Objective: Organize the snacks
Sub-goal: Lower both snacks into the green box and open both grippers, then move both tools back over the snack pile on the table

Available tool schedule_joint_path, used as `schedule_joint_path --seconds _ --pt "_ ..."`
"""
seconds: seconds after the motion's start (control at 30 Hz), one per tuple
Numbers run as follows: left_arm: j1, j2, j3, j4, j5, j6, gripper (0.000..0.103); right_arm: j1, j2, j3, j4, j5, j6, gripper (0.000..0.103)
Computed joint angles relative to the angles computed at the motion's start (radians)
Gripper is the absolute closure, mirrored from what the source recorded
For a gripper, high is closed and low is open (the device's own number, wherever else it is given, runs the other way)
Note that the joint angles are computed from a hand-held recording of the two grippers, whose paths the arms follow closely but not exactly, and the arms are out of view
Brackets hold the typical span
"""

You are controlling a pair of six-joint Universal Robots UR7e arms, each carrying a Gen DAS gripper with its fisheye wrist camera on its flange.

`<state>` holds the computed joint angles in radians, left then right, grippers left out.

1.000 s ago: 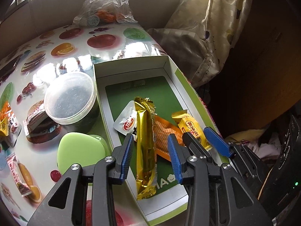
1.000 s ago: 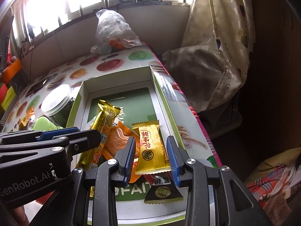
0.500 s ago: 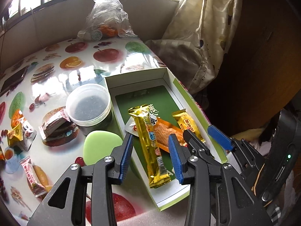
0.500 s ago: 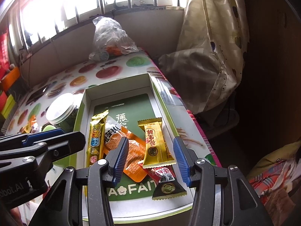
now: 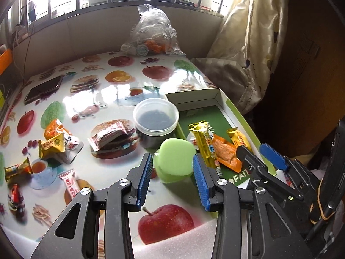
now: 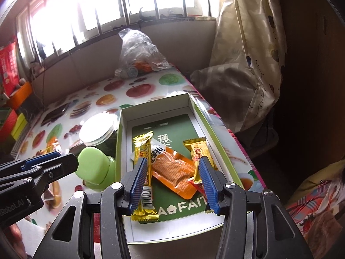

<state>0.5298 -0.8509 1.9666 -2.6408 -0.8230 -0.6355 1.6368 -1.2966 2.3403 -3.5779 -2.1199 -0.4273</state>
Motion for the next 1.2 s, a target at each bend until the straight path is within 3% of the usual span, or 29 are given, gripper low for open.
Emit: schedule_joint_path --seconds 0.7,1.2 --pt "0.008 -0.209 0.198 0.074 0.104 -0.136 0.063 0.119 0.068 0.009 -0.009 0.019 0.008 0.053" --pt "0.054 -0.394 0.318 0.158 0.159 -0.228 0.063 0.189 0.2 -0.047 0.056 0.033 0.005 0.054"
